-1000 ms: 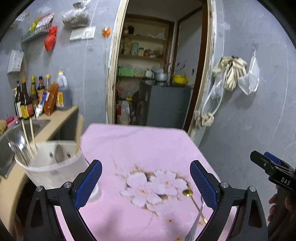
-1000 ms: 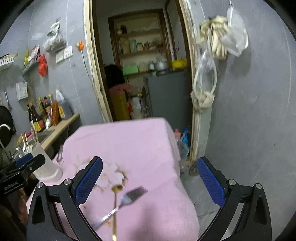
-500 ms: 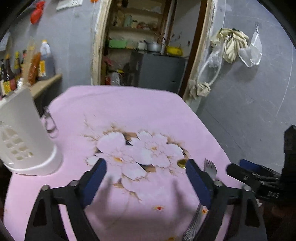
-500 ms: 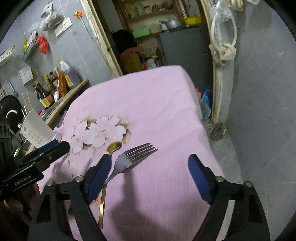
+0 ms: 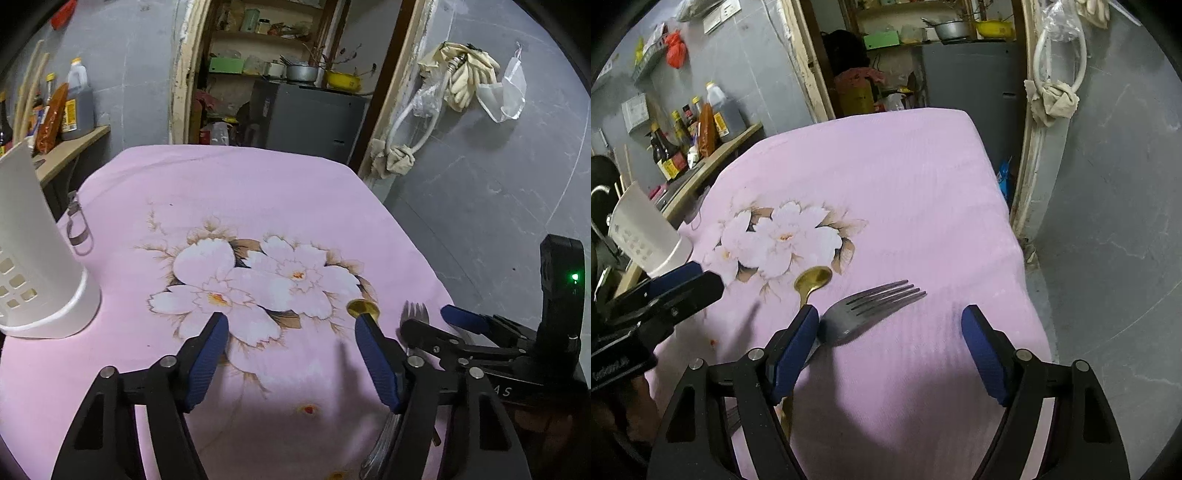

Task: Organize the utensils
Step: 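Lower both tools around the gold spoon and fork, then grasp the gold spoon with the left tool while the right tool grasps the silver fork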

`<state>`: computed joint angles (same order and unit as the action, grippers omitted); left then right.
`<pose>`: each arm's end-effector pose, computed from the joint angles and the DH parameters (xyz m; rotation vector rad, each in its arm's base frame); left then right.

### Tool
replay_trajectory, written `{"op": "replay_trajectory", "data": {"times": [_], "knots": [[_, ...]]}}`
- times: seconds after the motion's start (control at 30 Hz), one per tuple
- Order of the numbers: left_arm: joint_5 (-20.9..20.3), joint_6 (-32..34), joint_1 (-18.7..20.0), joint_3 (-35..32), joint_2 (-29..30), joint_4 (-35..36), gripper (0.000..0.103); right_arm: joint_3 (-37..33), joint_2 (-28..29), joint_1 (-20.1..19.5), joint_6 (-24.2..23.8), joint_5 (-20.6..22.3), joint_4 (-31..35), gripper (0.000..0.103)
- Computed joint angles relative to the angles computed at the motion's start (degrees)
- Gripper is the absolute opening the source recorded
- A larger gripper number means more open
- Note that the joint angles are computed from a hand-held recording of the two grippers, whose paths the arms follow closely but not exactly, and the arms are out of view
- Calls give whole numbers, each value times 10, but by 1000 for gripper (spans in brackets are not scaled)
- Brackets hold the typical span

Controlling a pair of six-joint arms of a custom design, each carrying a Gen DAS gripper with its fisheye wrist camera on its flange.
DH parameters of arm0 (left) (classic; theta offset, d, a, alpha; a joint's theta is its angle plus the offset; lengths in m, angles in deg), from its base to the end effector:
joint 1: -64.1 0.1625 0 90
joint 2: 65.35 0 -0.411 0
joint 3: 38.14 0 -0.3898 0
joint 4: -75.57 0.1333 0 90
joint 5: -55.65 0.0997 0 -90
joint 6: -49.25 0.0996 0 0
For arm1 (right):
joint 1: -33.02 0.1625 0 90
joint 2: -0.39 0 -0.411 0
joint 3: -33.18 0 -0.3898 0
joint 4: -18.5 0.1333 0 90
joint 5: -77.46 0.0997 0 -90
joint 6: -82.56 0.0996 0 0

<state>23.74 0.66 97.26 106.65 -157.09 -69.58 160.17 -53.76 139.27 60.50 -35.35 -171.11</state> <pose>-0.1516 -0.3593 0.2128 0.1447 2.3378 -1.0609 0.2269 -0.4402 0.0861 0.7524 -2.5552 0.6051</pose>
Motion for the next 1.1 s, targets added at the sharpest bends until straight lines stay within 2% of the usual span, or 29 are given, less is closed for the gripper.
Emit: {"op": "replay_trajectory", "data": {"times": [0.27,0.33,0.5,0.7,0.93,1.1], "knots": [[-66,73,20,-14,36,-75,46,16,-37,-11,-14,-1,28,65],[-88,91,30,-23,51,-89,39,22,-42,-13,-25,2,25,61],[-125,125,48,-46,85,-100,34,36,-65,-25,-47,18,31,48],[-140,133,60,-70,115,-94,33,46,-88,-39,-53,42,46,41],[-121,126,63,-105,142,-36,31,54,-96,-48,-54,52,43,33],[-108,94,60,-113,142,-1,12,52,-104,-51,-41,50,60,22]]}}
